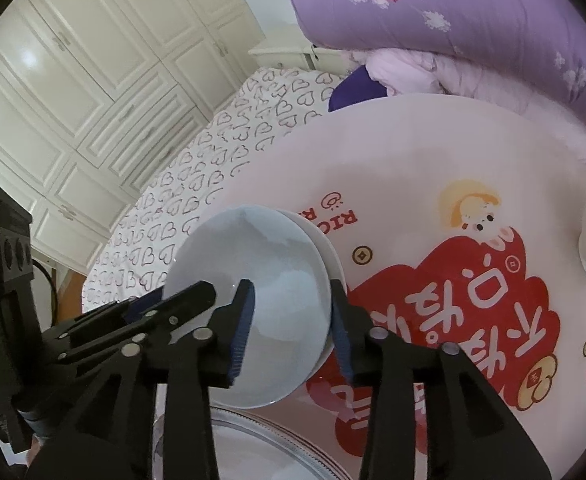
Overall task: Organize plates and bowls
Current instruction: 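Open the left tool while the right tool opens, releasing the stacked bowls, then move both tools toward the last white bowl on the table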
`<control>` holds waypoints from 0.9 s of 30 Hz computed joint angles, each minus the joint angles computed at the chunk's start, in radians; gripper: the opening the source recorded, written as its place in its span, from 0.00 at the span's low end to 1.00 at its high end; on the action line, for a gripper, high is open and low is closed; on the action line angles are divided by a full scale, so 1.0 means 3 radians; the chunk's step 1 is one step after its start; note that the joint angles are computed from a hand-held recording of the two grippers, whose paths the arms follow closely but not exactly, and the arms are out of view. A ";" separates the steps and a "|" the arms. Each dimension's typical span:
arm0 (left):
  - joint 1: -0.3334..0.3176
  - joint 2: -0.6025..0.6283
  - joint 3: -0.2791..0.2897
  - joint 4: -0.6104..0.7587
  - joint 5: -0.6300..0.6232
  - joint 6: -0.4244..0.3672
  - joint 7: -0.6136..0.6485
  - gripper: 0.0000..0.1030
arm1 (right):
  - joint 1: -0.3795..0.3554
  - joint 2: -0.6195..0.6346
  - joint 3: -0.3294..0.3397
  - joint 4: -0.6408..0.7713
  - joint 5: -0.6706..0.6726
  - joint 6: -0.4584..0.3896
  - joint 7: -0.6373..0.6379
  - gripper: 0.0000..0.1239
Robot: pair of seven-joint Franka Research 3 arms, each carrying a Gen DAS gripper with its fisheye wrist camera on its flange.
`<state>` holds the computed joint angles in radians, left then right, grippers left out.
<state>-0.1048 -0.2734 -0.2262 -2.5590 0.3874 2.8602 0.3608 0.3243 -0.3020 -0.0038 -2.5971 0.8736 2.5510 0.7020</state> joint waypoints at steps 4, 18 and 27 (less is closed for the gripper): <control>-0.0002 -0.0018 -0.0003 -0.0003 0.0009 0.0033 0.0008 0.33 | 0.0012 -0.0073 -0.0019 -0.0023 0.0073 0.0049 -0.0044 0.47; 0.0104 -0.0299 -0.0185 -0.0050 0.0330 -0.0182 -0.0424 0.99 | -0.0127 -0.0120 -0.0188 0.0000 0.0463 0.0060 -0.0214 0.83; 0.0065 -0.0441 -0.0265 -0.0018 0.0461 -0.0308 -0.0614 0.99 | -0.0328 -0.0329 -0.0339 -0.0081 0.0504 -0.0046 -0.0333 0.83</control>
